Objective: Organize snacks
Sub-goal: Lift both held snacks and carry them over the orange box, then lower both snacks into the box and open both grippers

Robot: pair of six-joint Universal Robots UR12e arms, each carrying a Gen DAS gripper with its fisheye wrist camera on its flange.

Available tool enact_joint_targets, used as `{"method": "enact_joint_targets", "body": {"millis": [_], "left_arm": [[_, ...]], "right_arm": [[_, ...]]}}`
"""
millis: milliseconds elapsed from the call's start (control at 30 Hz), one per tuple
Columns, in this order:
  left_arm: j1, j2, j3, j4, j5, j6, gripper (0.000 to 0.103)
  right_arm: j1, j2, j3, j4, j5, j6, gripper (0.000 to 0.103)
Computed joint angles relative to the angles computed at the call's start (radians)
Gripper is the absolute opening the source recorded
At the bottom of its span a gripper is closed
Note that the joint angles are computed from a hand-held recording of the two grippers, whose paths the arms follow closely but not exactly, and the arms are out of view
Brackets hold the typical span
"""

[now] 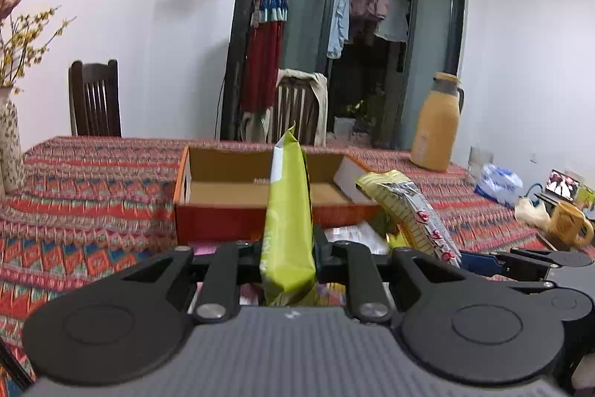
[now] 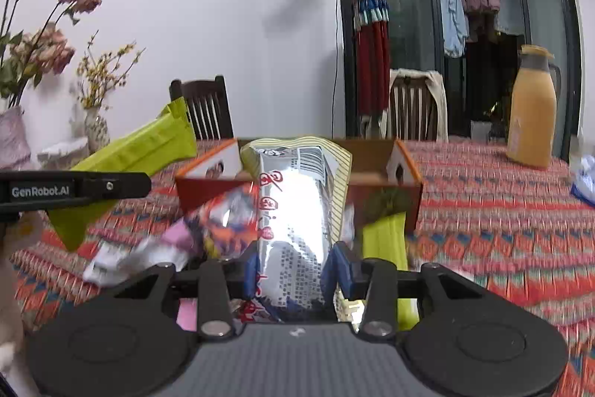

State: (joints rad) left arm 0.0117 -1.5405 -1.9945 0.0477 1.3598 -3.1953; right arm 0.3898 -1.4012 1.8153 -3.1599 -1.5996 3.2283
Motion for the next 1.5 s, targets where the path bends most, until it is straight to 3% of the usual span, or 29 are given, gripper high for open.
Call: {"method": "enact_joint_targets", "body": {"millis": [433,633,767,967,1167,1200,1233,1267,1300,1333,1400,1500], "left_arm": [[-0.037,-0.141,0.215,0.005,0.093,-0.053,0.020],[-0.056,-0.228,0.336,-0.074,0.181,-0.066,0.020],[-0.058,-0.288,0.397,-0.136,0.226,-0.101,0.020],[-0.038,-0.313,0.412,-0.214,0.182,-0.111,0.020],[-0.037,-0.304,0.389,-0.195,0.189,-0.110,0.020],[-0.039,-0.303,0.383,-0.176,0.198,-0.115,0.022],[-0.042,-0.304,0.383,-0.163,0.207,-0.121,0.034],[-0.044,-0.301,0.377,-0.145,0.219,-0.130,0.058],[-0.048,-0.300,0.370,-0.119,0.240,-0.138,0.072],[-0.053,-0.300,0.366,-0.096,0.266,-0.144,0.100],[-0.062,-0.303,0.362,-0.044,0.312,-0.154,0.103],[-0.062,-0.296,0.355,-0.032,0.305,-0.159,0.103]], "right_arm": [[-0.031,0.142,-0.267,0.079,-0.033,-0.041,0.040],[-0.041,0.237,-0.425,0.198,-0.041,-0.055,0.040],[-0.058,0.294,-0.507,0.293,-0.024,-0.005,0.040],[-0.073,0.309,-0.500,0.306,-0.011,0.018,0.040],[-0.063,0.310,-0.489,0.292,-0.021,-0.011,0.047],[-0.063,0.308,-0.486,0.287,-0.019,-0.014,0.052],[-0.062,0.307,-0.483,0.282,-0.018,-0.014,0.058],[-0.061,0.307,-0.479,0.273,-0.023,-0.011,0.072],[-0.059,0.305,-0.475,0.265,-0.032,-0.007,0.084],[-0.058,0.302,-0.469,0.254,-0.038,-0.001,0.088],[-0.060,0.299,-0.461,0.238,-0.040,0.015,0.094],[-0.064,0.297,-0.456,0.222,-0.040,0.036,0.103]]}}
